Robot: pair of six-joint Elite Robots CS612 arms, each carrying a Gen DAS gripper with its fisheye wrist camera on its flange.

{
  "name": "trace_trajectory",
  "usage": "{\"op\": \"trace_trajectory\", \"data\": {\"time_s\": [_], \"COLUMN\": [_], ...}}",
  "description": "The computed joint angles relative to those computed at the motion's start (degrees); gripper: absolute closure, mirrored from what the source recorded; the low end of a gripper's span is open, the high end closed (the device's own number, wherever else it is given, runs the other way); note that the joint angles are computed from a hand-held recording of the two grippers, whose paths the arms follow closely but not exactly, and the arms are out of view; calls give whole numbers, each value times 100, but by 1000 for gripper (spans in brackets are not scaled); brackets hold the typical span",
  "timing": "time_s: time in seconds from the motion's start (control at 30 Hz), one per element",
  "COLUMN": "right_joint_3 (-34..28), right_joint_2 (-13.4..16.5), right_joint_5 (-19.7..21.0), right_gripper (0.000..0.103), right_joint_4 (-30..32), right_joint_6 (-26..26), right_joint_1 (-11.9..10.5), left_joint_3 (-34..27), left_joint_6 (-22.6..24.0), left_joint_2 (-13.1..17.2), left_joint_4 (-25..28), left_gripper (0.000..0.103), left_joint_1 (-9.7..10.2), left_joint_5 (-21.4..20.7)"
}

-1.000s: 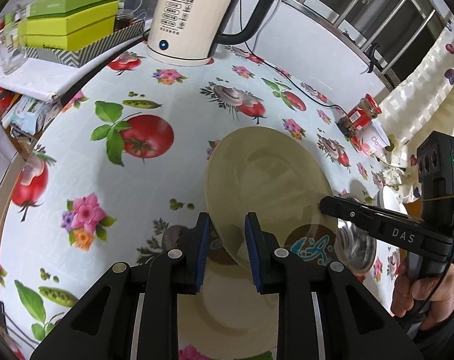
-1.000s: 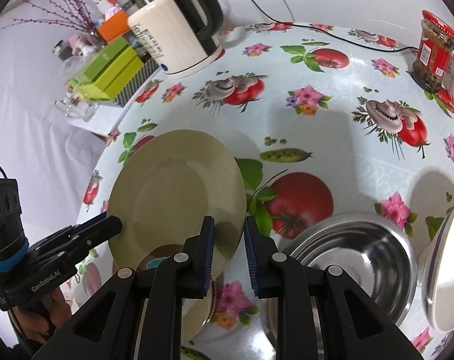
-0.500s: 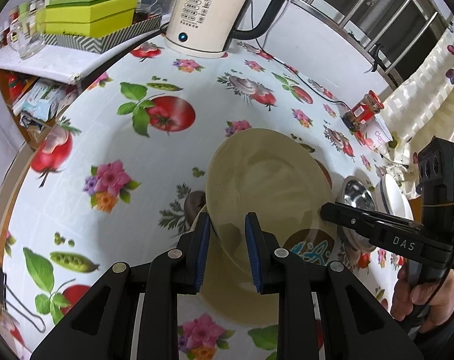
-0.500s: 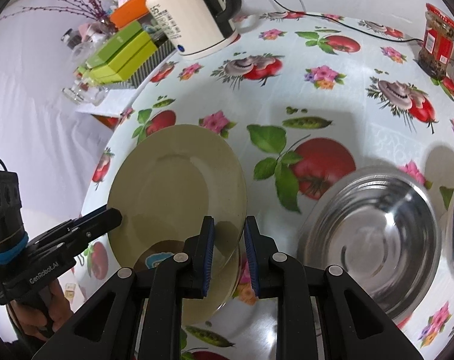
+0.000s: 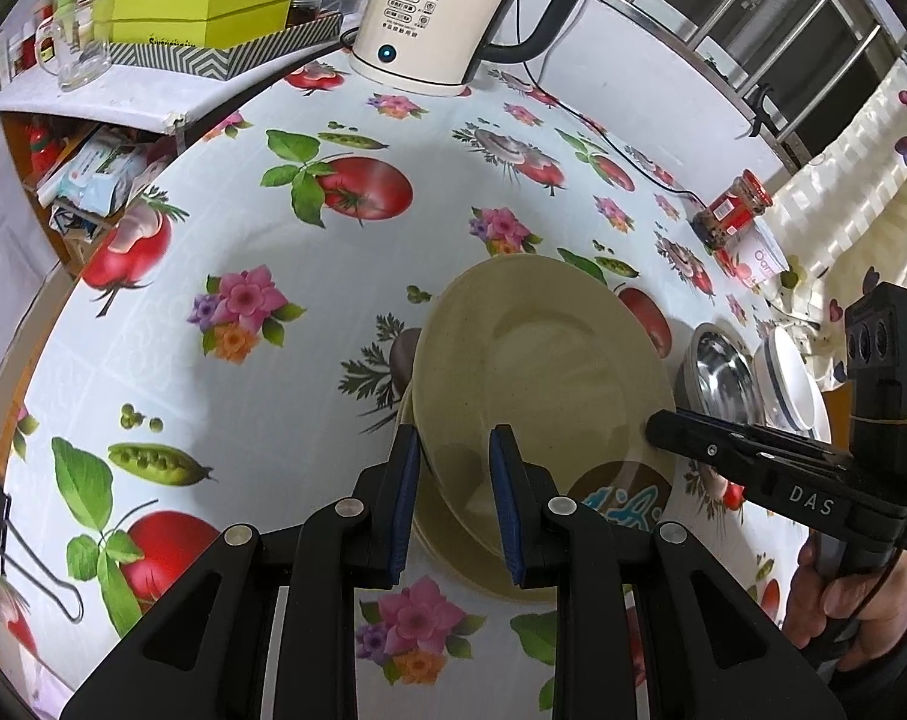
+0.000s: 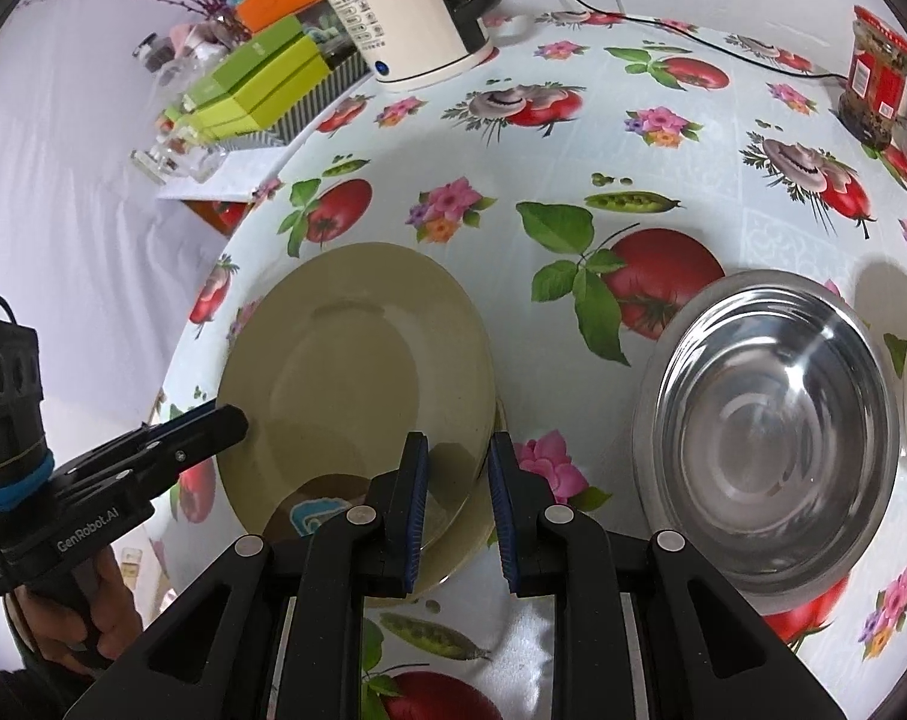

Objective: Organize plates and bowls

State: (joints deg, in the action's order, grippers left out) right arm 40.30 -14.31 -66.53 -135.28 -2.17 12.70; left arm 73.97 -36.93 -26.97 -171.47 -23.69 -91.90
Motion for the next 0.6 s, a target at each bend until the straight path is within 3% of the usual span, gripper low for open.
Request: {"op": "trace_trajectory", "data": {"time_s": [0.6], "right_joint_3": [204], "right_joint_2": [-87], "right_joint_5": [-124], "right_gripper": [82], "right_joint_4": [-3], "right_joint_6": [-99], "right_joint_1": [36], "left_joint_3": [117], "left_joint_6": [-25], "left_joint_2": [-34], "left_joint_4": [109], "left_gripper": [78], "left_joint_1": [-55], "left_joint_5": [42]}}
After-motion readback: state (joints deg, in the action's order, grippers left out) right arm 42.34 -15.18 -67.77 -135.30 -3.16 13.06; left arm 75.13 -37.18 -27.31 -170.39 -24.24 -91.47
